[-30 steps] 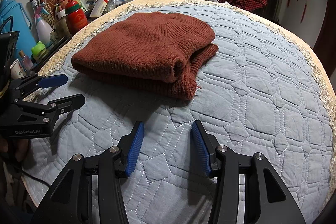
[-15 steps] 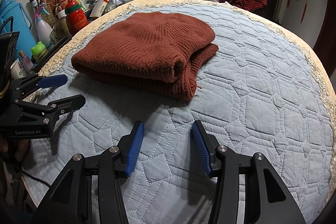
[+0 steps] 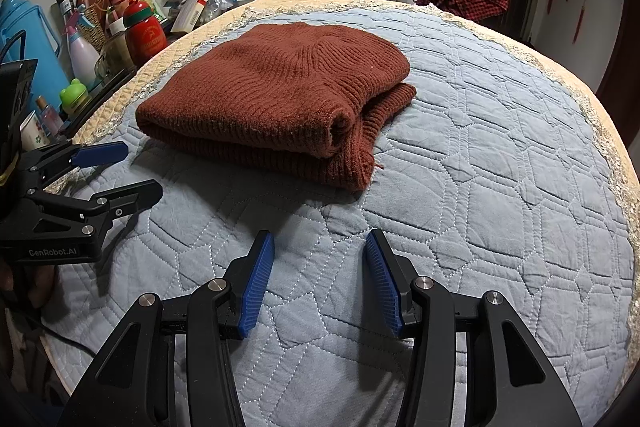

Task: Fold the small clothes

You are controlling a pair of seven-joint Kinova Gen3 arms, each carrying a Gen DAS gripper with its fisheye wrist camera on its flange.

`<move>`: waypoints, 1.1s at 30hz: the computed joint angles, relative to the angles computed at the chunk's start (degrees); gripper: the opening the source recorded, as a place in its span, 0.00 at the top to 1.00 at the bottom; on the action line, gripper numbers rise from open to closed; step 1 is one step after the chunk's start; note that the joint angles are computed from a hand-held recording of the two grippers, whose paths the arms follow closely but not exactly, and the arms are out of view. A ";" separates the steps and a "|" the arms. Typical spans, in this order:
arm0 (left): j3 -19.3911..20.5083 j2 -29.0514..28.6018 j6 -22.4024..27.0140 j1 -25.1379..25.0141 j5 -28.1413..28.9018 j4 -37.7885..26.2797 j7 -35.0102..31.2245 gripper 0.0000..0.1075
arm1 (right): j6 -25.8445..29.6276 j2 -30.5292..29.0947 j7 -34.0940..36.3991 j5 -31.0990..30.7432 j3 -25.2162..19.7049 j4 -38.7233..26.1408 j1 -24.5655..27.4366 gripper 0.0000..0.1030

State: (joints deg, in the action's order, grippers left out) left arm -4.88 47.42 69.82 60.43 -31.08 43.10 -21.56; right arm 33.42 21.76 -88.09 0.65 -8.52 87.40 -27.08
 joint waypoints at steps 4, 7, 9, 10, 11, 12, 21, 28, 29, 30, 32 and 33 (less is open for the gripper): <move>0.02 0.00 0.00 -0.01 -0.02 0.00 0.01 0.23 | -0.12 0.00 -0.06 0.05 0.04 0.13 -0.07 0.53; 0.02 -0.01 -0.01 -0.01 -0.02 0.03 0.03 0.23 | -0.12 0.00 -0.10 0.09 0.06 0.12 -0.10 0.53; 0.03 -0.01 -0.01 -0.02 -0.02 0.03 0.03 0.23 | -0.11 -0.01 -0.06 0.04 0.03 0.12 -0.05 0.53; 0.03 0.01 0.07 -0.02 -0.03 -0.03 -0.03 0.23 | -0.12 -0.02 -0.01 -0.01 0.00 0.14 0.00 0.53; 0.03 -0.02 0.01 -0.03 -0.03 0.04 -0.01 0.23 | -0.10 0.00 -0.06 0.04 0.04 0.10 -0.07 0.53; 0.03 -0.05 -0.08 -0.04 -0.02 0.10 0.05 0.23 | -0.08 0.01 -0.11 0.09 0.07 0.07 -0.12 0.53; 0.07 -0.10 -0.34 -0.02 0.00 0.31 0.14 0.22 | -0.07 0.02 -0.12 0.11 0.07 0.04 -0.12 0.53; 0.16 -0.09 -0.61 0.04 0.08 0.46 0.33 0.20 | -0.14 0.02 -0.14 0.17 0.09 0.12 -0.13 0.53; 0.15 -0.13 -0.71 0.03 0.10 0.54 0.39 0.20 | -0.14 0.05 -0.16 0.16 0.08 0.08 -0.15 0.53; 0.15 -0.21 -0.87 0.03 0.12 0.70 0.49 0.19 | -0.17 0.03 -0.14 0.14 0.06 0.12 -0.12 0.53; 0.20 -0.53 -1.50 -0.04 0.18 1.36 0.74 0.19 | -0.17 0.06 -0.21 0.20 0.10 0.09 -0.20 0.53; 0.27 -0.61 -1.54 -0.14 0.22 1.43 0.66 0.18 | -0.18 0.04 -0.21 0.21 0.10 0.12 -0.19 0.53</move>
State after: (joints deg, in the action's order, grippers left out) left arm -4.61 46.81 68.28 60.30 -30.86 44.53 -20.90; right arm 33.24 21.80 -88.30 0.85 -8.42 87.52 -27.27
